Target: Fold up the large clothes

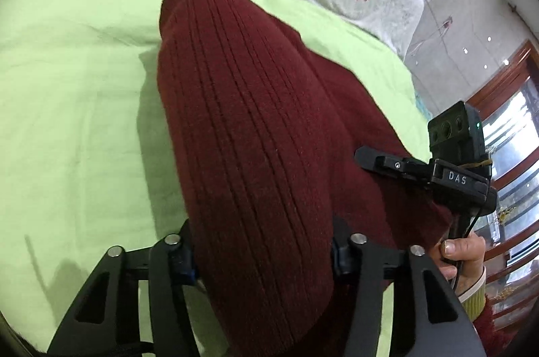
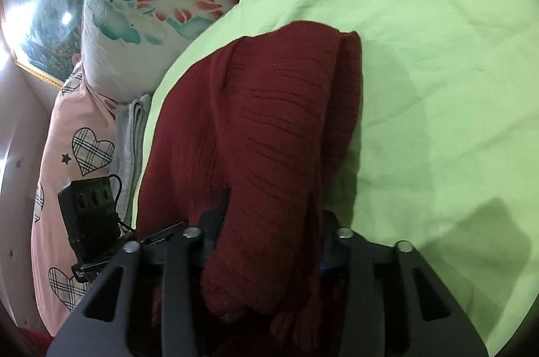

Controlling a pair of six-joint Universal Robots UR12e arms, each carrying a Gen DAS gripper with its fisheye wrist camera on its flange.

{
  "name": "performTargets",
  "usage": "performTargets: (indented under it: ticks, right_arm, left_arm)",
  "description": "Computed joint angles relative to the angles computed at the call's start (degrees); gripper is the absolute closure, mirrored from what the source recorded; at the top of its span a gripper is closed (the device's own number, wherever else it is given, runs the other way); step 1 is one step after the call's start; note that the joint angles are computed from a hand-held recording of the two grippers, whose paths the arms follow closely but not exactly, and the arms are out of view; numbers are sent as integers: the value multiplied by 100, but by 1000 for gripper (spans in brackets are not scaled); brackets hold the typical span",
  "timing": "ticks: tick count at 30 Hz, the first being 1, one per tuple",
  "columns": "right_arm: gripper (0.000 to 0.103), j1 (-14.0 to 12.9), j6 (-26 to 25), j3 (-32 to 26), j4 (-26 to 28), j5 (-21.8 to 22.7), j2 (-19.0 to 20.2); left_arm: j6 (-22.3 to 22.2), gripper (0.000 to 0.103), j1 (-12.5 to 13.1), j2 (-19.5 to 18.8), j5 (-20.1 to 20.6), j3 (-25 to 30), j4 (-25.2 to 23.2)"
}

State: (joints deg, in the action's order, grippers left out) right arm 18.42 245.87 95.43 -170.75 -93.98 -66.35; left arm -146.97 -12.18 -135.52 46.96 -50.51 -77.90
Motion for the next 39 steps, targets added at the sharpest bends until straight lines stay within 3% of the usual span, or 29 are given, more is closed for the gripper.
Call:
performTargets:
  ticks: [6,14,21,25,27,31,35,38,39]
  right_arm:
    - [70,273,-131,-480,-144,-233,226]
    - [71,481,-620,-1774,-298,457,1148]
    - [70,594,-719,-2553,272,744,1704]
    - [65,618,-348,-2395,7,690,1751]
    - [64,638,-378,-2398,137,596,1716]
    - [57,667,-460,-2531,494,461,1710]
    - [42,697,-363,-2474,619,246,1596]
    - [42,728,-413,-2330,602,-150,1440]
    - [42,736,-449,-2309,625,-290,1395]
  left_arm:
    - [127,55,232,475,-91,-620,513]
    - [99,55,874,835,-15,-908,616]
    - [-305,49,1207,801,260,-1065,537]
    - [-558,41,1291,798,-11,-1301,806]
    - [-669,34,1269,828,42,-1386,996]
    - [-802,32,1245,885,142,-1469,1176]
    - [-778,32,1337,985,81,-1529,1148]
    - [-895,32,1438,1182,93,-1802,1744]
    - [-1069,33,1492,1273,49,-1972,2203]
